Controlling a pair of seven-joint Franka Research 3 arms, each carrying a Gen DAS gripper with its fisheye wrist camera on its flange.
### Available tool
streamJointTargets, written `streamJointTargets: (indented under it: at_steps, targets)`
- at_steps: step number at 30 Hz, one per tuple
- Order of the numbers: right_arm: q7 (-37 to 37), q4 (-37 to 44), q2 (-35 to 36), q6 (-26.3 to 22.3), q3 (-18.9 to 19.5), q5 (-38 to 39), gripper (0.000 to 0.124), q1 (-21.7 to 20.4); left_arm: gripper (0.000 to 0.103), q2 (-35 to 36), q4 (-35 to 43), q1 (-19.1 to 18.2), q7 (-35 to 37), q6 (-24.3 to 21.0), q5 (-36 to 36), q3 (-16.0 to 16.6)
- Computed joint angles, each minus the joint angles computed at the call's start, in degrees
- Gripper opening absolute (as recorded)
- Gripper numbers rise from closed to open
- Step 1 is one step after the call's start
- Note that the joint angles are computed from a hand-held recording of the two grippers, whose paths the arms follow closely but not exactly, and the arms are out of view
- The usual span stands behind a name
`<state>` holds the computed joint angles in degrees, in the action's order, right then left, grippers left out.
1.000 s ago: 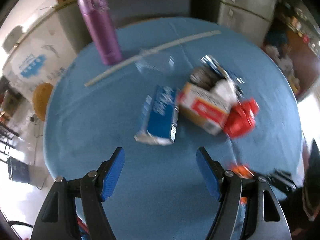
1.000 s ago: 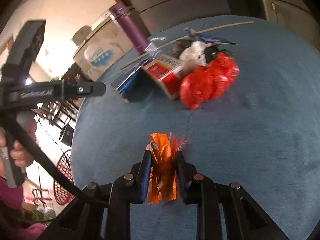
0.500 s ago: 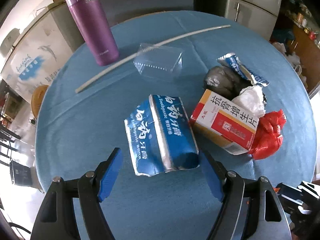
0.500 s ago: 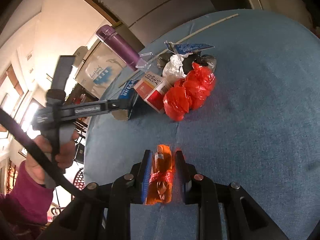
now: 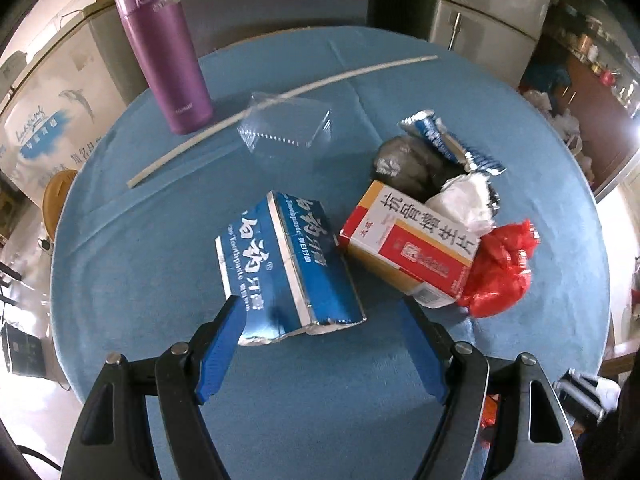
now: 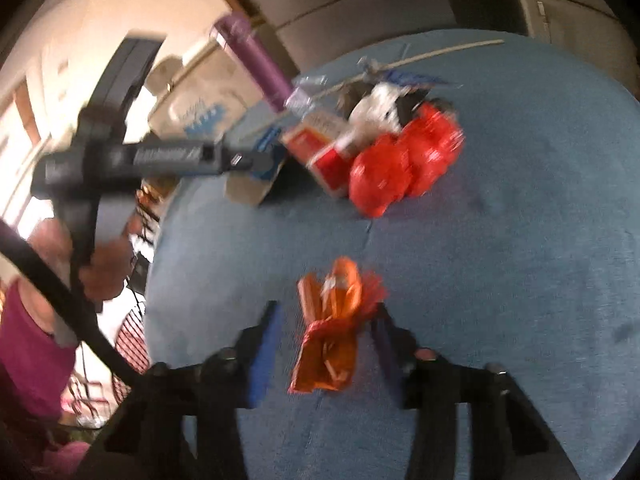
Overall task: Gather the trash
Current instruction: 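Grasp the blue toothpaste box with the left tool while the right tool holds the orange bag, then drop the toothpaste box and orange bag into the red basket with both tools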
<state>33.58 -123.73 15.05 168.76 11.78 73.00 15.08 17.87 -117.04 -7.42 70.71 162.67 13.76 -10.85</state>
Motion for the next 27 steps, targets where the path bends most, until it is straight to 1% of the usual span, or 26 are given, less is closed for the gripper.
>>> streamJointTargets:
  at_steps: [1,2,4,5,6,7,9,10,11,13,15,18,21,23,24,26,27]
  targets:
    - [-0.88,-0.11,0.35,3.22,0.33,-0.34,0.044,1.07,0.078,0.79,0.86,-0.66,-1.13,-0.62,0.89,0.81]
    - [0.67,-0.42,0.58,4.86,0.00,-2.91,0.043,2.08,0.078,1.38,1.45,-0.77,-1.71,-1.01,1.07,1.04]
    - [5.13,-1.42,1.04,8.95,-0.97,-9.65,0.034,4.38,0.078,2.62,2.41,0.35,-1.33,-1.23,-0.57,0.27]
    - [6.32,-1.74,1.23,9.73,-1.04,-11.63,0.031,4.58,0.078,2.94,2.56,0.61,-1.62,-0.92,-1.04,0.23]
    - [6.75,-1.98,1.27,10.63,-0.45,-12.51,0.031,4.33,0.076,3.20,2.54,1.01,-1.90,-0.09,-1.65,0.15]
    - [7.32,-2.14,1.25,10.95,0.17,-13.17,0.030,3.82,0.070,3.44,2.65,1.73,-1.48,0.42,-2.49,-0.30]
    - [6.19,-2.23,1.16,11.64,3.31,-11.85,0.030,0.99,0.065,3.42,2.11,3.75,0.54,2.03,-4.98,-2.05]
    - [6.04,-2.32,1.03,11.77,4.60,-11.48,0.030,-0.16,0.063,3.10,1.64,3.86,0.80,2.78,-5.20,-2.07]
    - [5.22,-2.27,0.87,11.65,6.13,-10.27,0.030,-1.69,0.062,2.67,1.07,3.68,0.79,3.66,-4.94,-1.75]
    - [3.03,-1.95,0.33,10.56,8.12,-7.01,0.030,-3.88,0.054,1.51,-0.44,3.23,0.32,5.63,-4.12,-0.95]
    - [0.15,-1.62,-0.44,9.85,8.56,-3.30,0.030,-4.45,0.049,0.24,-1.99,3.49,0.04,6.86,-4.01,-0.74]
    - [-2.36,-0.83,-1.61,7.97,7.66,0.83,0.030,-3.65,0.046,-1.91,-5.04,7.32,3.09,7.95,-8.92,-4.25]
    - [-4.71,-0.12,-2.55,6.08,6.60,4.57,0.030,-2.40,0.046,-5.45,-9.69,8.48,4.34,10.41,-11.45,-4.74]
    - [-5.54,0.37,-2.87,5.01,5.68,5.97,0.030,-1.17,0.046,-8.68,-13.81,10.52,6.89,12.45,-15.50,-6.47]
    - [-5.64,0.68,-2.94,4.32,5.19,6.27,0.030,-0.46,0.046,-9.92,-15.24,10.86,7.92,13.04,-17.15,-6.74]
    - [-5.79,1.46,-2.83,3.46,4.15,6.56,0.030,1.07,0.046,-14.01,-19.69,10.89,9.51,14.63,-20.34,-6.30]
    - [-5.92,1.86,-2.82,2.83,3.64,6.59,0.030,1.82,0.046,-16.42,-22.16,10.83,11.57,15.58,-23.38,-6.28]
